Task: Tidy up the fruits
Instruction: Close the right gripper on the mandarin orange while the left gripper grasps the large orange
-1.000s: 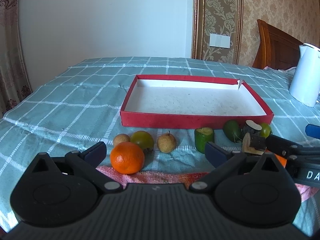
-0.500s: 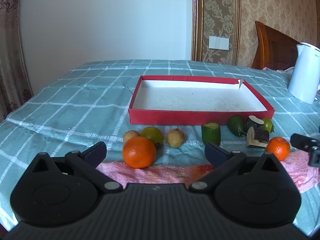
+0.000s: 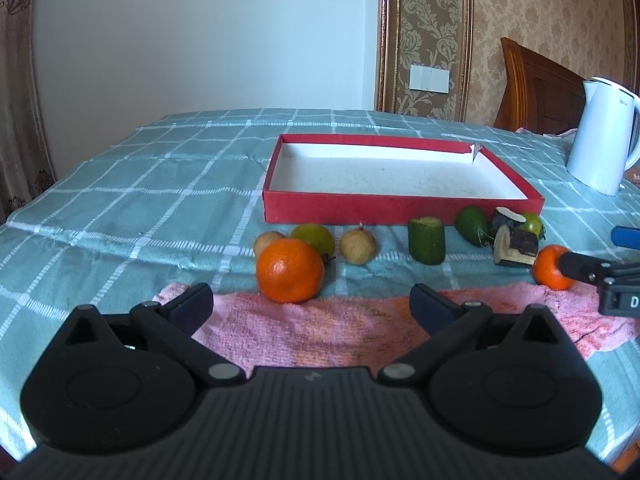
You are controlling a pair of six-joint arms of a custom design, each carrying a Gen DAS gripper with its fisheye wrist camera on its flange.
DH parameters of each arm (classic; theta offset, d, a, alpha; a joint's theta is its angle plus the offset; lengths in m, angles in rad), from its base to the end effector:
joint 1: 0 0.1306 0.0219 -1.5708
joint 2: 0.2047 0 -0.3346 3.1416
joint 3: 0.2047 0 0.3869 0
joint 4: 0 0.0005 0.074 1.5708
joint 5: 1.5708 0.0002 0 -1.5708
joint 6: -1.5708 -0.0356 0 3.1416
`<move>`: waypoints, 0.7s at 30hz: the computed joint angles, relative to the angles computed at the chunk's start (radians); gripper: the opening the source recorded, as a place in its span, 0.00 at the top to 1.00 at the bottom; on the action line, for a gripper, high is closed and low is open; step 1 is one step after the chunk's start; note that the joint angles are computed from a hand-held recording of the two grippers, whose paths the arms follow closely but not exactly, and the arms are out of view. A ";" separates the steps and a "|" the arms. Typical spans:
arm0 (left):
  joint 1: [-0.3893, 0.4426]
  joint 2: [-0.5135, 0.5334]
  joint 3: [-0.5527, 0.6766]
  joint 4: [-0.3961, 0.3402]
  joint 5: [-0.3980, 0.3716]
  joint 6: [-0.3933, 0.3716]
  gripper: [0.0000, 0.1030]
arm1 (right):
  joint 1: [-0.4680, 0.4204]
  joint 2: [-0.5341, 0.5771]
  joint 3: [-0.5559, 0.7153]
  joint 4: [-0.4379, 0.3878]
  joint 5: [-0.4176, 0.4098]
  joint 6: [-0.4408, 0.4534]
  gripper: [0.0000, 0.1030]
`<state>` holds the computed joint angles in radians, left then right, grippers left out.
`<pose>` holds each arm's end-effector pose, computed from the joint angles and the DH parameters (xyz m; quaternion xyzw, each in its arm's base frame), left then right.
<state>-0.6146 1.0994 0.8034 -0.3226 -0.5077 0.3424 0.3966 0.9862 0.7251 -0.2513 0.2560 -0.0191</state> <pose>0.3278 -0.2108 0.2794 0.0027 0.8680 -0.0061 0.4966 0.3413 0.1326 0.2881 -0.0973 0.8530 -0.0045 0.5127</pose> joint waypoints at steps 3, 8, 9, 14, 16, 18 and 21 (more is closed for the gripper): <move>0.007 -0.001 -0.005 0.001 0.009 0.000 0.00 | 0.000 0.025 0.018 -0.002 -0.015 0.000 0.11; 0.022 0.000 -0.008 -0.007 0.018 0.013 0.00 | -0.015 0.080 0.065 -0.047 -0.080 -0.008 0.35; 0.026 0.000 -0.009 -0.006 0.022 0.018 0.00 | -0.018 0.089 0.072 -0.056 -0.095 -0.011 0.38; 0.050 0.013 0.000 0.003 0.058 0.032 0.00 | -0.015 0.120 0.086 -0.076 -0.118 -0.014 0.52; 0.059 0.025 0.011 0.013 0.071 0.036 0.00 | -0.017 0.128 0.085 -0.066 -0.122 -0.026 0.52; 0.069 0.037 0.023 0.026 0.088 0.044 0.00 | -0.022 0.130 0.084 -0.060 -0.134 -0.038 0.54; 0.081 0.061 0.043 0.033 0.112 0.053 0.00 | -0.016 0.133 0.081 -0.051 -0.121 -0.031 0.55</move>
<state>-0.5339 1.1605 0.8463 -0.2897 -0.3953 0.3958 0.3806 1.1188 0.8061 -0.3027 0.1352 -0.0503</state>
